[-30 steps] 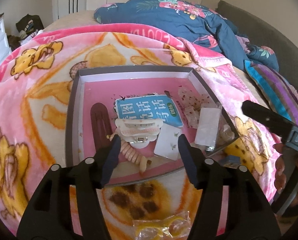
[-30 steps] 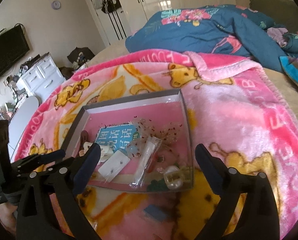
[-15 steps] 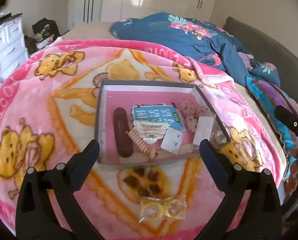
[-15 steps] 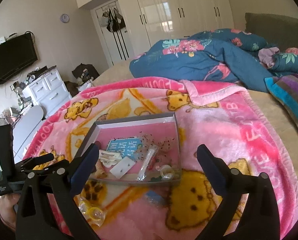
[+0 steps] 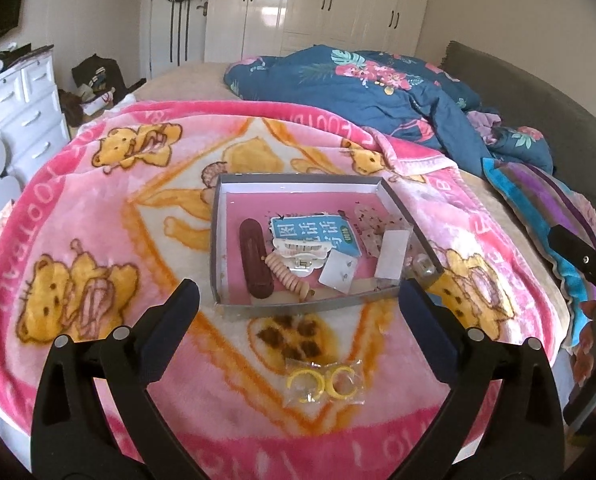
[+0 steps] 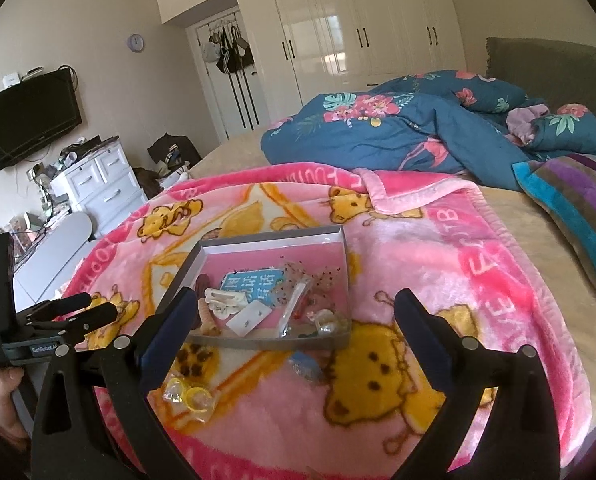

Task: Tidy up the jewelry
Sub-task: 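Withdraw both open tools and move them toward the yellow hoop bag and blue box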

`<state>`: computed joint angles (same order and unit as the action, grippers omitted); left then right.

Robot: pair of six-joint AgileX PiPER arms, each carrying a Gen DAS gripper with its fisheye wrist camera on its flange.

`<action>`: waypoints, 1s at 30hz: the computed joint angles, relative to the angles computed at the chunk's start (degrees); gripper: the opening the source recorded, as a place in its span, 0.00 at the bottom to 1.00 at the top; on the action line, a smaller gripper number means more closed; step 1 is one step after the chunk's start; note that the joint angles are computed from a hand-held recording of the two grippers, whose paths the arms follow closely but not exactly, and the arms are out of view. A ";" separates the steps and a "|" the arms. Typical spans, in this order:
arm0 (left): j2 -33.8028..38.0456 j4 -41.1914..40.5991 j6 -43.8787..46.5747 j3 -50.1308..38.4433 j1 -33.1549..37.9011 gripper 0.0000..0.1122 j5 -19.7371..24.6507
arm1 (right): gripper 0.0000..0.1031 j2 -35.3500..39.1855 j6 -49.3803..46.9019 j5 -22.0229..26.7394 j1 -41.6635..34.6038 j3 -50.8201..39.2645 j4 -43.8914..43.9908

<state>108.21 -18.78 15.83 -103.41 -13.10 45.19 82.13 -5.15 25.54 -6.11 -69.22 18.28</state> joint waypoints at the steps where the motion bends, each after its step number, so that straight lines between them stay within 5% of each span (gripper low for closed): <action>1: -0.52 -0.11 0.11 0.58 -0.03 0.83 -0.15 | 0.95 -0.60 -0.34 -0.01 -0.09 0.63 0.35; 17: -7.16 4.09 -0.32 12.17 -2.68 0.83 -3.61 | 0.95 -6.07 -5.95 -0.58 -0.05 9.08 5.03; 30: -3.27 7.22 -2.21 17.81 -4.87 0.83 -4.81 | 0.95 -4.09 -11.83 -3.42 -0.71 15.66 9.73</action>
<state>104.95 -11.56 13.63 -85.60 -17.97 40.38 78.04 -16.98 22.13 -6.82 -53.56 28.00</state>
